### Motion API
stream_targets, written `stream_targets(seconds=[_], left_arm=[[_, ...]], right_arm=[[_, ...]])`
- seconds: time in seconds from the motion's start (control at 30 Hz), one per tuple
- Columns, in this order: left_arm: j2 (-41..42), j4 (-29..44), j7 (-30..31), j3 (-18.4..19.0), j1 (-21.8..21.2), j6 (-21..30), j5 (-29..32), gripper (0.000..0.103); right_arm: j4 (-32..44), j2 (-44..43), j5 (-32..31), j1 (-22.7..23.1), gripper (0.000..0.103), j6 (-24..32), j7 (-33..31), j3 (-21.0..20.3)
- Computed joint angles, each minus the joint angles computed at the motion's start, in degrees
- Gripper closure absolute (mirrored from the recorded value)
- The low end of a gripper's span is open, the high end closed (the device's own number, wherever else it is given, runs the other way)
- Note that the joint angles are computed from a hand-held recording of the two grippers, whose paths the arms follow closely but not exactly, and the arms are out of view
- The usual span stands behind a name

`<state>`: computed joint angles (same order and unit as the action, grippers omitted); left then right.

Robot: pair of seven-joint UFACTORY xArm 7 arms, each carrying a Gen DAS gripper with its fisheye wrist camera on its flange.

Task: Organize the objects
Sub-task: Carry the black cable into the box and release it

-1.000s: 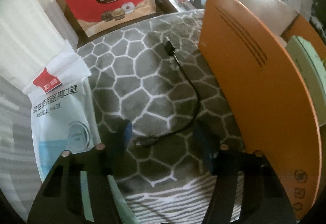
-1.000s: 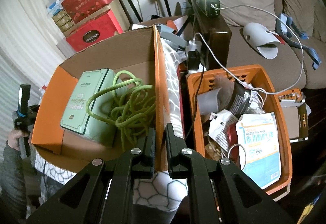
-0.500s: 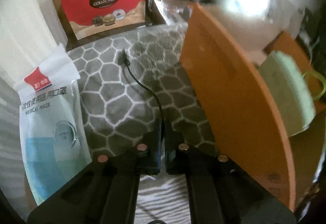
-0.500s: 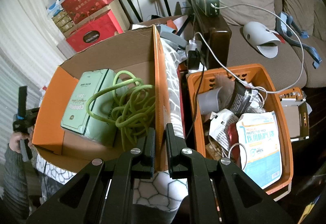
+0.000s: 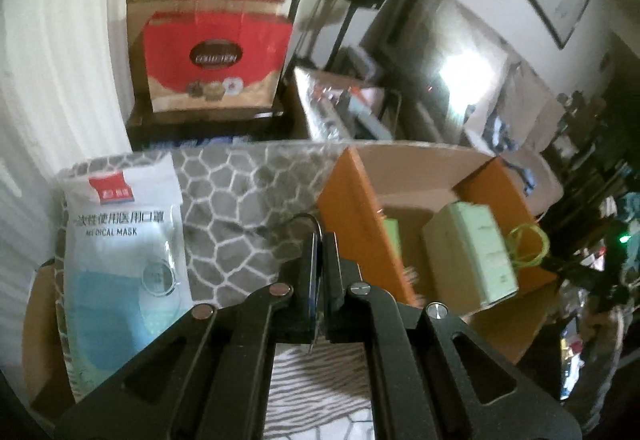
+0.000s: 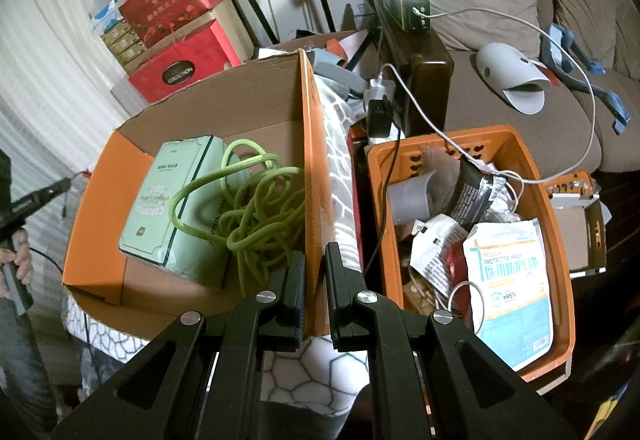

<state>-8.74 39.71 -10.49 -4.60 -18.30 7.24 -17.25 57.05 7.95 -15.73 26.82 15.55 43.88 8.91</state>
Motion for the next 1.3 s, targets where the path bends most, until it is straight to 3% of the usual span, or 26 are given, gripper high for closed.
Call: stream_targets(seconds=[0.17,0.4,0.7,0.93,1.3], left_arm=[[-3.38,0.12,-2.5,-1.29,-0.65,-0.56,1.81,0.101],[-5.83,1.9,-1.19,-0.43,-5.05,-1.78,0.3,0.101],[-0.25,7.34,-5.84,-4.63,-4.55,-1.3,5.85,0.101],[7.07,10.78,-14.94,-7.3,-2.79,-1.21,15.52,0.101],[14.67,15.36,-27.24,-4.4,-5.94,3.42,29.74,0.101]], right_arm=[[-0.01,-0.01,0.12,0.02,0.095,-0.05,0.04,0.02],[0.0,-0.01,-0.13,0.11,0.095,-0.01,0.29,-0.06],[-0.01,0.0,0.08,0.02,0.095,-0.02,0.12,0.01],[-0.07,-0.02,0.13,0.0,0.095,-0.11,0.05,0.0],[-0.14,-0.06,0.21,-0.02,0.095,-0.17,-0.02,0.01]])
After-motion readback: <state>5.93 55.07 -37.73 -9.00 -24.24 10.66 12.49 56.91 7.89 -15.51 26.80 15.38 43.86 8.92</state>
